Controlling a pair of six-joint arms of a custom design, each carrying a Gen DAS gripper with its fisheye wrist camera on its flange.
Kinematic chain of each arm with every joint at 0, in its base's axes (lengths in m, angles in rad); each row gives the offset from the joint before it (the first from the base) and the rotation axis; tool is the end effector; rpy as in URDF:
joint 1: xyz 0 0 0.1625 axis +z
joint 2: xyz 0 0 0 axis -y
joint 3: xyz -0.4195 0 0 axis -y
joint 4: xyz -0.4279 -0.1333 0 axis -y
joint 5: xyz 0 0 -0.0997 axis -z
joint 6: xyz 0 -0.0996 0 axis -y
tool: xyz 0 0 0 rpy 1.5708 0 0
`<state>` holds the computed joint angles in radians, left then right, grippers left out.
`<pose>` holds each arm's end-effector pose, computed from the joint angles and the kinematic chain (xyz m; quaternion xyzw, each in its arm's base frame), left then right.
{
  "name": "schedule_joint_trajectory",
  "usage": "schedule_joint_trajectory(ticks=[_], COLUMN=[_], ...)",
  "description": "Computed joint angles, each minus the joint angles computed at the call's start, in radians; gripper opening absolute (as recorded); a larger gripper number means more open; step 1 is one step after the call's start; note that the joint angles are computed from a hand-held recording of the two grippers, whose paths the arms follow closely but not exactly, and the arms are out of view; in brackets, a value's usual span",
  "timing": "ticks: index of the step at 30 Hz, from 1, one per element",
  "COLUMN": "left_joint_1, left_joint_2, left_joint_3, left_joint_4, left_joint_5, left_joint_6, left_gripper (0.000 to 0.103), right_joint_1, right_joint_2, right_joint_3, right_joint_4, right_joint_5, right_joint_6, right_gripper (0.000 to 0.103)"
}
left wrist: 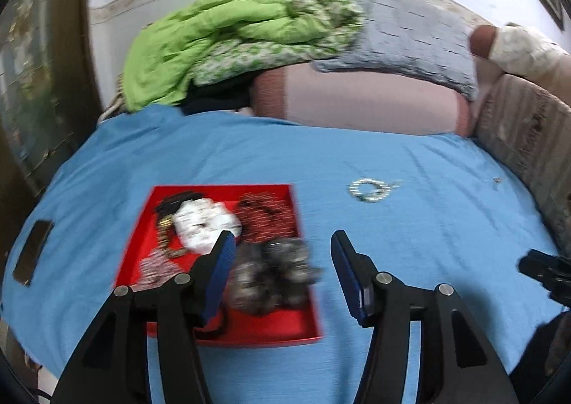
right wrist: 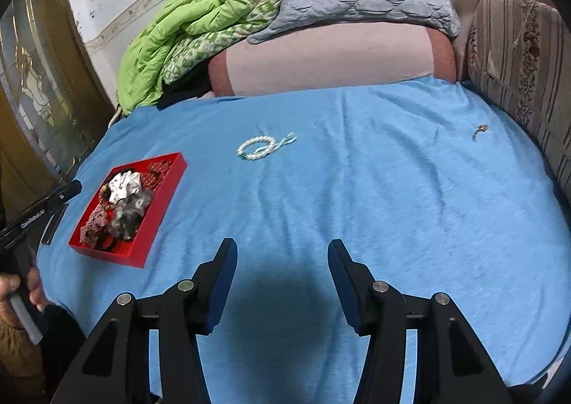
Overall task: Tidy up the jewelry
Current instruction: 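Withdraw both tools from the tray toward the pearl bracelets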
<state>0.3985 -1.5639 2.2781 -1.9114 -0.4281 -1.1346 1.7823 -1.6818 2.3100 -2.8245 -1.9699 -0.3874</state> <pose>-0.2854 -0.3631 0.2268 0.1160 0.8245 -0.4224 0.3582 0.1837 -0.4048 0.3119 0.2168 -0.9091 0.2838 0.2144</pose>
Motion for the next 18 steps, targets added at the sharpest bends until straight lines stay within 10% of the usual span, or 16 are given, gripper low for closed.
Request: schedule_joint_trajectory(ticks=[6, 18], left_joint_1=[0.019, 0.158], left_joint_2=[0.137, 0.289], left_joint_3=[-0.035, -0.183], left_joint_4=[-0.27, -0.251], left_joint_5=[-0.047, -0.133], left_joint_6=[0.221, 0.244], left_gripper=[0.057, 0.057], right_joint_1=[-0.042, -0.13], right_joint_2=[-0.004, 0.156], right_joint_3=[-0.022, -0.178], right_joint_4=[0.009, 0.006], right_joint_5=[-0.003, 0.087], right_joint_6=[-0.003, -0.008], right_gripper=[0.057, 0.057])
